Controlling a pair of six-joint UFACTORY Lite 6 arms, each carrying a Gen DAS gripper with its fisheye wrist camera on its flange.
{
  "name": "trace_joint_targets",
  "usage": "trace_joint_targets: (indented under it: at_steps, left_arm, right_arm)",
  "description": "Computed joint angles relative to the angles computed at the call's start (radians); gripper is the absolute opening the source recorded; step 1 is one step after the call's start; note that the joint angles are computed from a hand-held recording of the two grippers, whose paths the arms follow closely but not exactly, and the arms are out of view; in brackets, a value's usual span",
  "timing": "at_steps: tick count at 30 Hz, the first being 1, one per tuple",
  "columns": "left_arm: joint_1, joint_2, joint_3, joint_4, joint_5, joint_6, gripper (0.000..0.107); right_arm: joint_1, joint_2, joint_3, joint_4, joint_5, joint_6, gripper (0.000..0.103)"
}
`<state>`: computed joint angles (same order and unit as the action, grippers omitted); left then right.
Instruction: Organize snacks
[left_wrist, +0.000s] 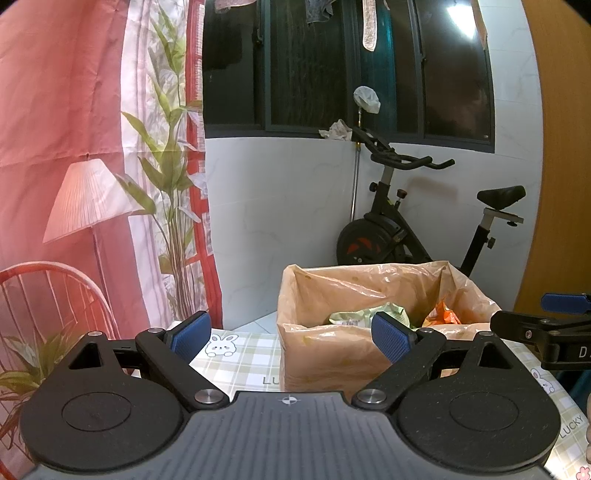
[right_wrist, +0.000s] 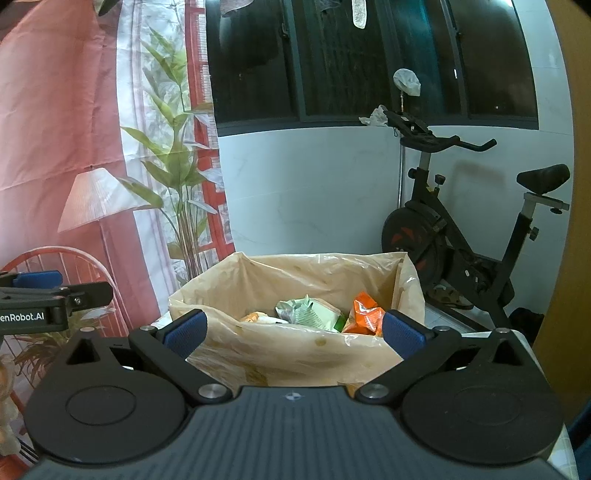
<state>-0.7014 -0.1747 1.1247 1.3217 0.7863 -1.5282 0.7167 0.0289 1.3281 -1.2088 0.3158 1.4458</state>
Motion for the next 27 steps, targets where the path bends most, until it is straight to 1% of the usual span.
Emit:
trace_joint_targets:
  at_steps: [27]
  left_arm:
    - [-0.003, -0.014, -0.026, 0.008, 0.004, -0.024, 0.095]
  right_arm:
    - [0.009, -0.002, -0.004, 0.007, 0.006, -0.001, 0.103]
